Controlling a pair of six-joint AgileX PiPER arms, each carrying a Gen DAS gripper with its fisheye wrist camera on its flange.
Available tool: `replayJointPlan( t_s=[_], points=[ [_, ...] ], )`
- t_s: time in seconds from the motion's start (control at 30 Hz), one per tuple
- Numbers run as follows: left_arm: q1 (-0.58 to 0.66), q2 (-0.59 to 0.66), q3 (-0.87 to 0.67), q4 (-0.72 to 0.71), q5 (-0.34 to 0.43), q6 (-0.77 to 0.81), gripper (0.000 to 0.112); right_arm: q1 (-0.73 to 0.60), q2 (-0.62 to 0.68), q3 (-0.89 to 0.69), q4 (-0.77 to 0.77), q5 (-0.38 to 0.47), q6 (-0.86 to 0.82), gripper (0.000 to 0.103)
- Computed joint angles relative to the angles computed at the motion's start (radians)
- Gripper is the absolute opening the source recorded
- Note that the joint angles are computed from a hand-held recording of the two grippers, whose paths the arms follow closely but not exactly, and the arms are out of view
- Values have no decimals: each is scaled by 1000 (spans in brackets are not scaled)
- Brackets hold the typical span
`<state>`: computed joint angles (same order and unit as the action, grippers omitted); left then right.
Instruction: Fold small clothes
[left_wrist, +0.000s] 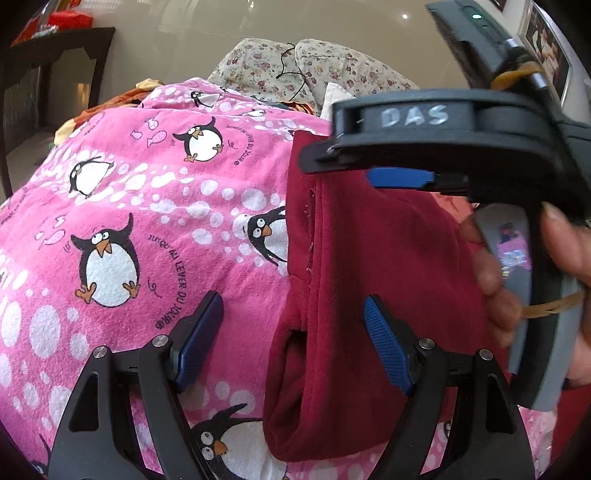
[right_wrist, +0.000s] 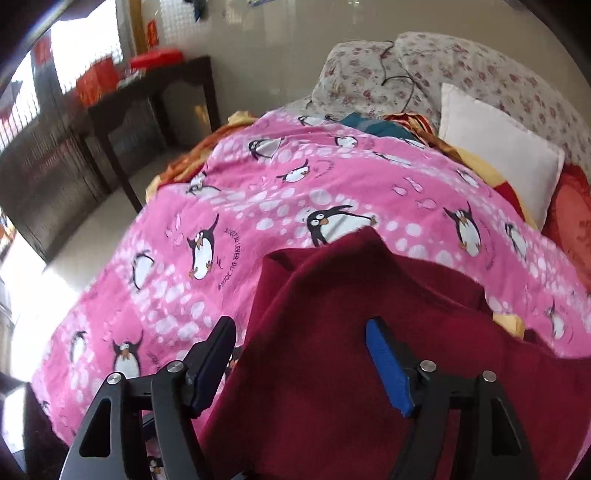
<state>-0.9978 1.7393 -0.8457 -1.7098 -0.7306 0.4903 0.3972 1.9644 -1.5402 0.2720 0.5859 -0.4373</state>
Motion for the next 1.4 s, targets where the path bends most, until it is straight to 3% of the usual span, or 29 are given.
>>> replayJointPlan(
  t_s=[0.1, 0.27, 0.47, 0.6, 0.7, 0.77, 0.8, 0.9, 1.13, 1.2, 1.23, 1.3, 1.4],
  points=[
    [11, -15, 28, 53, 20, -66, 79, 15, 16, -16, -67, -7, 74, 71],
    [6, -5, 9, 26, 9, -28, 79, -9, -12, 37, 25, -44, 16, 72],
    [7, -31, 54, 109, 18, -141, 79, -166, -191, 312, 473, -143, -487, 72],
    [18, -42, 70, 155, -8, -222, 79, -313, -232, 406, 750, -98, -810, 67],
    [43, -52, 21, 65, -14, -114, 85, -406, -217, 430, 901, -35, -916, 65],
    [101, -47, -22, 38, 57, -6, 90, -470, -177, 409, 988, 75, -948, 65],
    [125, -44, -35, 22, 84, 26, 90, -483, -166, 402, 1006, 97, -956, 65],
    [250, -9, -70, 12, 267, 63, 90, -504, -141, 374, 1000, 139, -960, 65],
    [292, 16, -113, -27, 347, 226, 92, -534, -149, 332, 1002, 185, -963, 65],
    [297, 14, -98, 80, 367, 140, 78, -541, -149, 330, 988, 191, -966, 56],
    [314, 5, -85, 180, 416, 59, 43, -544, -164, 346, 1002, 176, -998, 41],
    [350, 5, -75, 332, 489, -66, 39, -562, -189, 373, 1052, 170, -1042, 37],
    [378, -1, -86, 263, 546, 35, 38, -589, -177, 325, 968, 255, -996, 36]
  ],
)
